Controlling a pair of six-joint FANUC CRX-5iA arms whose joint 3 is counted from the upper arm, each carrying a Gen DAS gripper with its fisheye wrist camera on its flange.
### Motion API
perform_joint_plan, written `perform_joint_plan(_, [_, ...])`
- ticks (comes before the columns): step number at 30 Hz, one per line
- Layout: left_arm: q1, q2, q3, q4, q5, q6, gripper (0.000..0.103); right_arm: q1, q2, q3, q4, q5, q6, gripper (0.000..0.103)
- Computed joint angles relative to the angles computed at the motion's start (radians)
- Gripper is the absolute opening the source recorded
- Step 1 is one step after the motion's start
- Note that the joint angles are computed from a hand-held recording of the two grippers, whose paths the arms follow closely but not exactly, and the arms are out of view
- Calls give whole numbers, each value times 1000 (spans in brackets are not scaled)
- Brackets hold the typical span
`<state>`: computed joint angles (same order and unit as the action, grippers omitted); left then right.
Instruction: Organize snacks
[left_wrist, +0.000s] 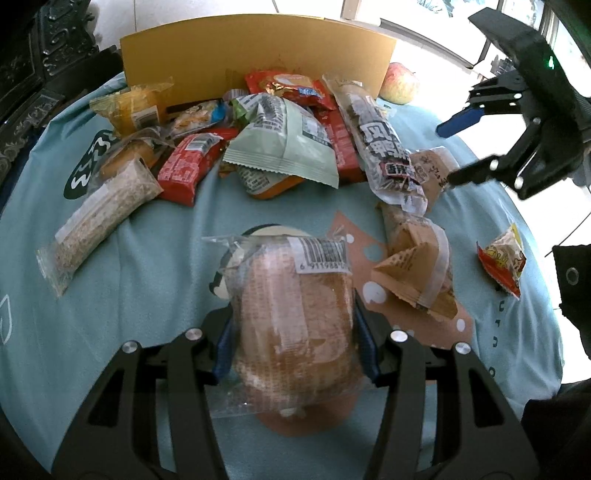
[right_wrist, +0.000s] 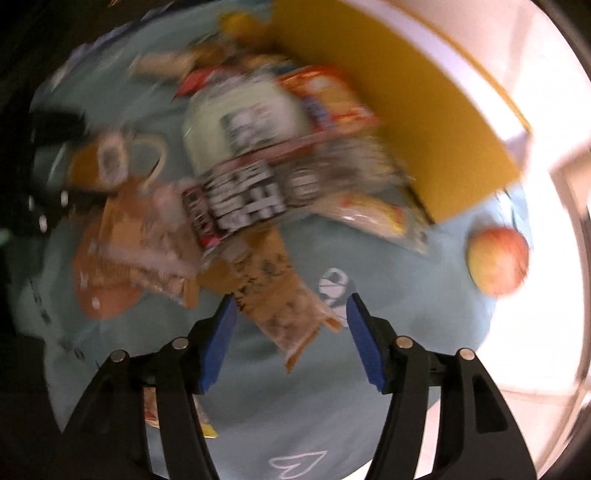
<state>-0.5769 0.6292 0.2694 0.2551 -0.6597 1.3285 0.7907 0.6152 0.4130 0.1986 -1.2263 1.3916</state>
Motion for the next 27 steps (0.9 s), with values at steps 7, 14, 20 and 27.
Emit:
perform_joint_plan(7, [1,3,7,0,-7,0,55,-8,116,126,5,-102,101,69])
perform_joint_plan(14, [-2,2,5,-4,1,36,54,-50,93,129,-118,-110,-265,45])
perform_joint_plan(20, [-10,10,29,-44,-9,77,51,13,10,-41,-36,-7,-789,45])
perform_joint_plan(27, [-10,19,44,-49,-27,72,50,80,5,-110,66,47,-1009,45])
